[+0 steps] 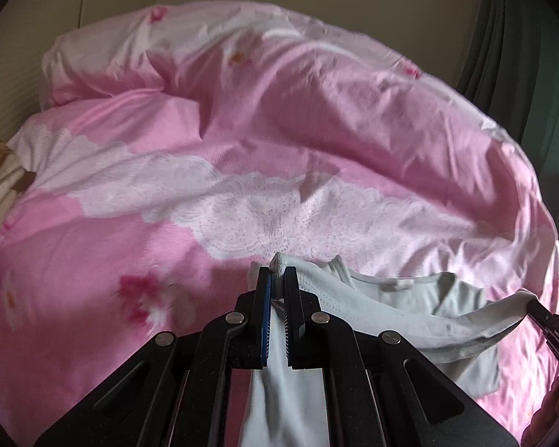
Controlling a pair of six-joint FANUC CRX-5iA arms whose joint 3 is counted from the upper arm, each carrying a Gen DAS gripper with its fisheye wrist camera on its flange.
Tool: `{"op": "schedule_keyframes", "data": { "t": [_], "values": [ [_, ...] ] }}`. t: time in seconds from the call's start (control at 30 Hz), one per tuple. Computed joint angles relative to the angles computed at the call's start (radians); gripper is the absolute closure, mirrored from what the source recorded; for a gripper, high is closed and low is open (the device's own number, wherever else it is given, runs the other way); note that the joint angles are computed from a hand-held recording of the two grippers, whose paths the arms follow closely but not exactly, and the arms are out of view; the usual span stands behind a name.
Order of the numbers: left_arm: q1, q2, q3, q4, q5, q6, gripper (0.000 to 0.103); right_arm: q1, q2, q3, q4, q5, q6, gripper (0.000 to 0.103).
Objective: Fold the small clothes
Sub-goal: 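Fold the lifted side over the shirt body with the left gripper and release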
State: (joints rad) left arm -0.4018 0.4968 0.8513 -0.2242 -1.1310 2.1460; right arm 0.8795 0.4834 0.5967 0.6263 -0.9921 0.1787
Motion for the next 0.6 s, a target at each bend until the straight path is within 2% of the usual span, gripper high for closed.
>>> {"op": "schedule_keyframes", "data": {
  "t": [0.17,0.27,0.37,0.43,0.5,0.6],
  "values": [
    [0.014,0.079,0.079,0.02,-0.038,-0.038,0.094,-0.038,0.079,0.107,-0.107,-0.015,0.074,0.098],
    [0.016,0.091,0.09,0.01,-0.042,-0.044,0.093,-0.051,0.131,0.186,-0.149,-0.041,0.137,0.097],
    [0.01,0.07,0.061,-0.021,-0.035,-0.04,0.084,-0.052,0.145,0.197,-0.138,-0.059,0.147,0.095],
    [0.007,0.05,0.032,-0.027,-0.029,-0.041,0.083,-0.047,0.139,0.178,-0.117,-0.071,0.133,0.088],
    [0.0,0.014,-0.016,-0.038,-0.017,-0.043,0.08,-0.037,0.109,0.122,-0.094,-0.071,0.109,0.07],
    [-0.02,-0.038,-0.083,-0.06,-0.003,-0.047,0.072,-0.018,0.054,0.03,-0.065,-0.055,0.101,0.068]
  ]
}}
